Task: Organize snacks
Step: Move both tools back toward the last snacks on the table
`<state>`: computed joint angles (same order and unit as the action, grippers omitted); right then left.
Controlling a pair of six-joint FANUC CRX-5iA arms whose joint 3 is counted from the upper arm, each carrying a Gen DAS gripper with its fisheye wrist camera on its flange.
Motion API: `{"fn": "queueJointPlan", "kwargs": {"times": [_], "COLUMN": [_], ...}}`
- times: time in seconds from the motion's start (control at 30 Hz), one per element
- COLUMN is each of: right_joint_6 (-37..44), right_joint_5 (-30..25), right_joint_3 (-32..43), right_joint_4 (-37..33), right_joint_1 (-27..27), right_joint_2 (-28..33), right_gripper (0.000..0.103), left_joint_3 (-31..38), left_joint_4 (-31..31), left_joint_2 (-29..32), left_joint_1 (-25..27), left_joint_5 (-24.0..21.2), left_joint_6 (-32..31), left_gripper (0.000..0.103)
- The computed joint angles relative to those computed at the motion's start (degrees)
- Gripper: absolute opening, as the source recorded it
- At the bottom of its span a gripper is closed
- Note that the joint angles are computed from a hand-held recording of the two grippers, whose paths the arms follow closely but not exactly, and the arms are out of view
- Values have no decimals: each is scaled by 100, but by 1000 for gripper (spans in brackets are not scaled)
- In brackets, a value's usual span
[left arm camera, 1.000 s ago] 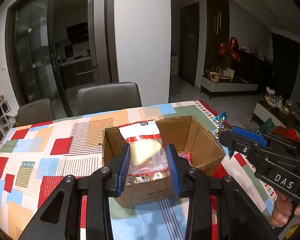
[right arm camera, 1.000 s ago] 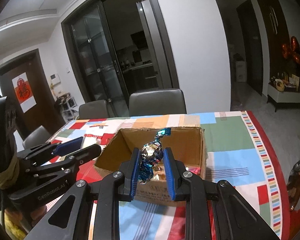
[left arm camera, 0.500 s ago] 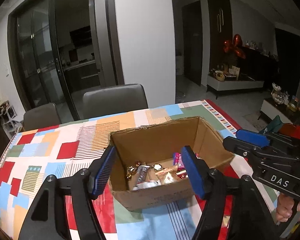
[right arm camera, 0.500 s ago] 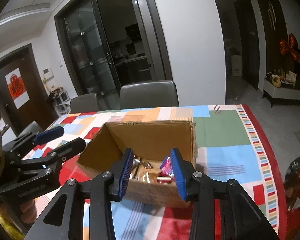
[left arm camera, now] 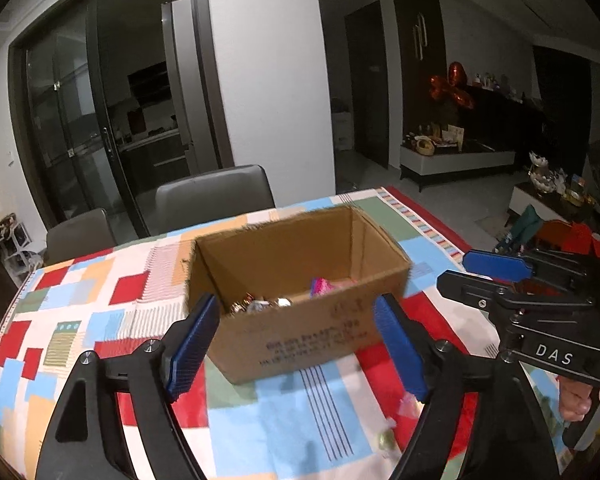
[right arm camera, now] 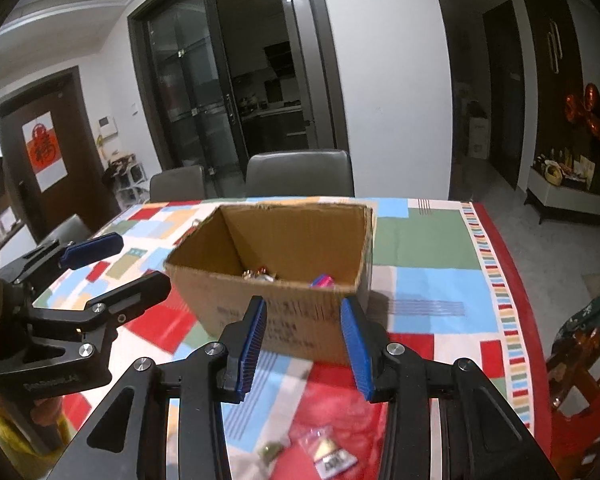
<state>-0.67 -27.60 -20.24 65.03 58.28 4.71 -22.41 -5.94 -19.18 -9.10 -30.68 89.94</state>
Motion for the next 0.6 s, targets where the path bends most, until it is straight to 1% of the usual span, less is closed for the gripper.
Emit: {"fn": "queueJointPlan", "kwargs": {"times": [0.07,0.27,0.5,0.6], "right_joint_6": [101,503,888,1147], "right_joint_5": [-21,-90,-67,-74], "right_joint_3": [-107,-382,-604,-616], "right_joint_4": [-83,-424,-813,-1124], "right_joint_1": [55,226,372,449], "right_joint_2": [-78,-252,-371,-343], "right_gripper": [40,40,40,40], "left_joint_3": [-15,-105,-394,-594], "left_joint_4": [-138,-333,-125,133], "left_joint_2": [-48,-135,-177,-169], "left_joint_1": [-121,-339,-435,-403], "left_joint_5": [-102,-300,-331,-290], "left_joint_6": [213,491,339,126], "left_gripper": [80,80,80,80]}}
